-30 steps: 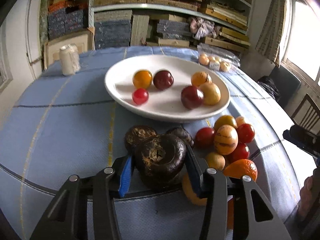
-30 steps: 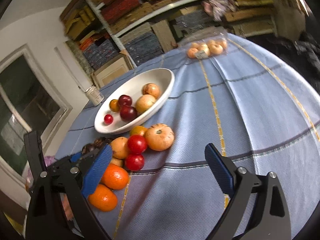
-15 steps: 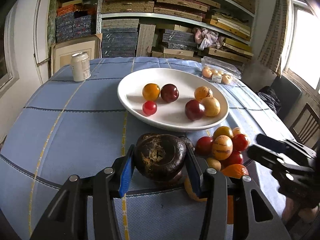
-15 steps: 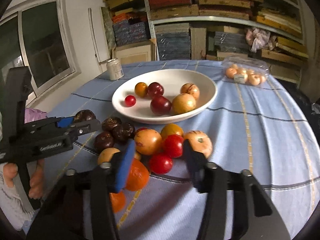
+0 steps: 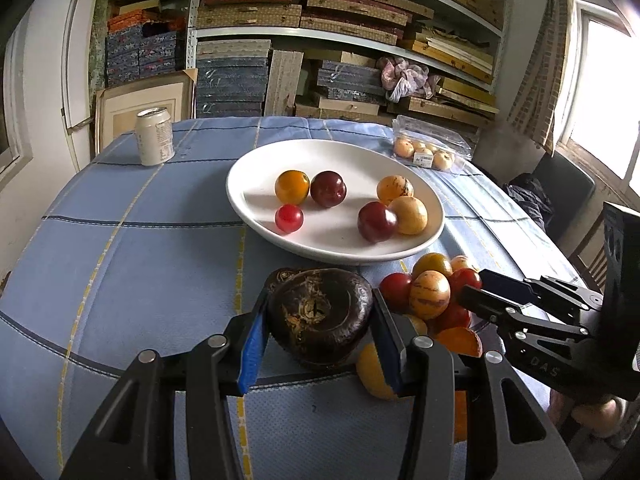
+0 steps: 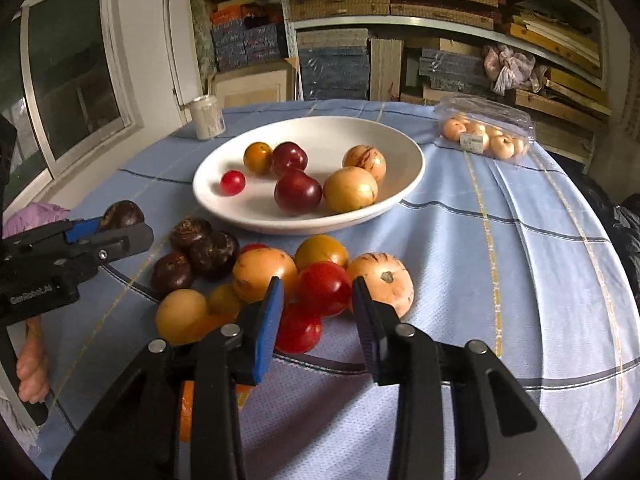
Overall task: Organize fruits
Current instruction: 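Grasp the dark brown round fruit with the left gripper while the right grasps a red tomato, then carry both fruits onto the white plate and open both grippers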
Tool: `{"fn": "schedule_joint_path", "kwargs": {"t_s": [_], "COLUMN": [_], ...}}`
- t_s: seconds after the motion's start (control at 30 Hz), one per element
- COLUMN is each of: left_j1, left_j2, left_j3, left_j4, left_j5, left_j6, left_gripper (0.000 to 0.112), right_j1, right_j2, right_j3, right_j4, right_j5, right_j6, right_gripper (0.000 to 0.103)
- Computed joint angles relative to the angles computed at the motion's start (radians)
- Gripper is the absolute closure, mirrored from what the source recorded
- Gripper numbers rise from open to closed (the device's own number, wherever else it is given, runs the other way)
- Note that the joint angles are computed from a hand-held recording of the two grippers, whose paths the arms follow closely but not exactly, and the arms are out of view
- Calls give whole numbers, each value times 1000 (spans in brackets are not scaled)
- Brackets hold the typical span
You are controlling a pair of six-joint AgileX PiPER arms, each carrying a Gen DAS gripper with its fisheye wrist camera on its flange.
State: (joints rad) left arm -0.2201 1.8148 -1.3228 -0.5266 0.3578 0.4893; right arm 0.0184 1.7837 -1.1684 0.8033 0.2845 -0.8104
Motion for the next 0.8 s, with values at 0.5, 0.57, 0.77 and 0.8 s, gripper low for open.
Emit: {"fn": "schedule_joint_path", "kwargs": {"t_s": [0.5, 0.57, 0.77, 0.8], "left_j1": [-5, -10, -17, -19], "left_j2": [24, 24, 8, 2], "left_j3": [-13, -7, 17, 15], "left_j4": [63, 78, 129, 153], "left_j5": [-3, -16, -47, -48], "left_j6": [-53, -63, -124, -154], "left_gripper": [64, 64, 64, 64], "right_j1": [-40, -47, -76, -88], "right_j2": [35, 15, -93, -115], "right_j3": [-38, -12, 105, 121], "right_j4": [98, 157, 380, 420], "right_j5": [93, 89, 81, 90], "right_j6": [-49, -104, -295, -329], "right_gripper": [74, 74, 75, 75]}}
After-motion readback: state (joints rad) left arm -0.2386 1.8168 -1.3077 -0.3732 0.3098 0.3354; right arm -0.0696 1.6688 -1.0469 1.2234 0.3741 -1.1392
